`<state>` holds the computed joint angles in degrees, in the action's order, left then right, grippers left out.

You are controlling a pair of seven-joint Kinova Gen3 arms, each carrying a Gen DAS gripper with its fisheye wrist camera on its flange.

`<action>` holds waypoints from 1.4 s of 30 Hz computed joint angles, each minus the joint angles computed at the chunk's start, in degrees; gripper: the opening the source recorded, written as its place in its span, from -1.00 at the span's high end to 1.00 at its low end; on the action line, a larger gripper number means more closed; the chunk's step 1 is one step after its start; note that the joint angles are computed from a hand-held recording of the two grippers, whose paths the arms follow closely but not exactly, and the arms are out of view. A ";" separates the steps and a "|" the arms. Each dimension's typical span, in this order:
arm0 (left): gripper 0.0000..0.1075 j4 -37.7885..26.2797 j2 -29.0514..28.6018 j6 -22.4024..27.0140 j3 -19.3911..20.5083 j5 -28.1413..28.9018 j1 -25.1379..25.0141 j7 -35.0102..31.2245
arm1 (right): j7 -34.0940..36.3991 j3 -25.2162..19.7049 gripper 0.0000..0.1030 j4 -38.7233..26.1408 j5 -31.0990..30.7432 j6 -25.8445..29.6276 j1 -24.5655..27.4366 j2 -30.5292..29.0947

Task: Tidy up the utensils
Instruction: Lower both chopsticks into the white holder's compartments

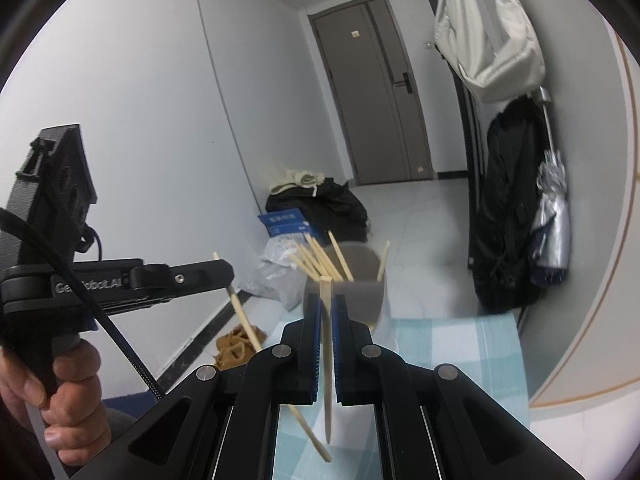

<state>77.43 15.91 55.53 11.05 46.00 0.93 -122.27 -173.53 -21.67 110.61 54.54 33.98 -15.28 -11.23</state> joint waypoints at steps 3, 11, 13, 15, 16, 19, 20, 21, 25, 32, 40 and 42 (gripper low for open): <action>0.97 -3.72 2.06 1.02 0.09 0.14 0.04 2.33 | 4.22 2.14 0.91 -1.89 -2.12 -1.25 -0.04 0.36; 0.97 -14.91 7.66 2.14 1.42 -2.88 1.14 9.41 | 18.14 7.14 0.91 -7.68 -10.40 -5.02 2.07 2.32; 0.97 -17.43 8.96 2.12 1.92 -3.63 1.32 10.73 | 22.20 8.61 0.91 -9.60 -13.02 -6.16 2.72 3.41; 0.97 -20.12 10.32 2.22 2.38 -4.35 1.42 12.02 | 25.14 9.44 0.91 -11.08 -14.84 -6.95 3.33 4.25; 0.97 -22.05 11.34 2.36 2.59 -4.72 1.53 12.84 | 27.12 10.20 0.91 -11.94 -16.24 -7.58 3.51 4.77; 0.97 -25.41 13.14 1.88 2.81 -6.67 2.32 14.31 | 32.27 12.03 0.91 -14.51 -19.77 -9.22 4.12 6.38; 0.97 -26.52 13.78 1.71 2.92 -7.38 2.64 14.67 | 33.66 12.51 0.91 -15.38 -20.47 -9.79 4.34 7.01; 0.97 -27.74 14.51 1.68 3.01 -8.08 2.95 15.11 | 34.89 12.89 0.91 -16.19 -21.13 -10.12 4.45 7.57; 0.97 -30.66 16.57 1.44 3.23 -10.27 3.72 16.84 | 40.06 14.87 0.91 -18.52 -24.29 -12.10 4.47 10.00; 0.97 -32.02 18.48 -1.22 2.14 -15.74 6.06 19.16 | 48.77 18.29 0.91 -20.47 -33.19 -14.90 4.79 14.17; 0.97 -27.03 18.45 -6.37 3.86 -17.41 5.71 15.36 | 56.13 19.98 0.91 -20.61 -37.98 -14.98 4.44 16.82; 0.97 -25.62 18.21 -7.01 5.15 -15.73 4.47 13.36 | 60.36 19.40 0.92 -20.75 -41.88 -14.92 5.58 17.36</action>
<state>51.82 34.12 48.52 16.20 30.27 5.40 -108.91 -113.18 -2.27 89.86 12.66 19.06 -9.70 6.12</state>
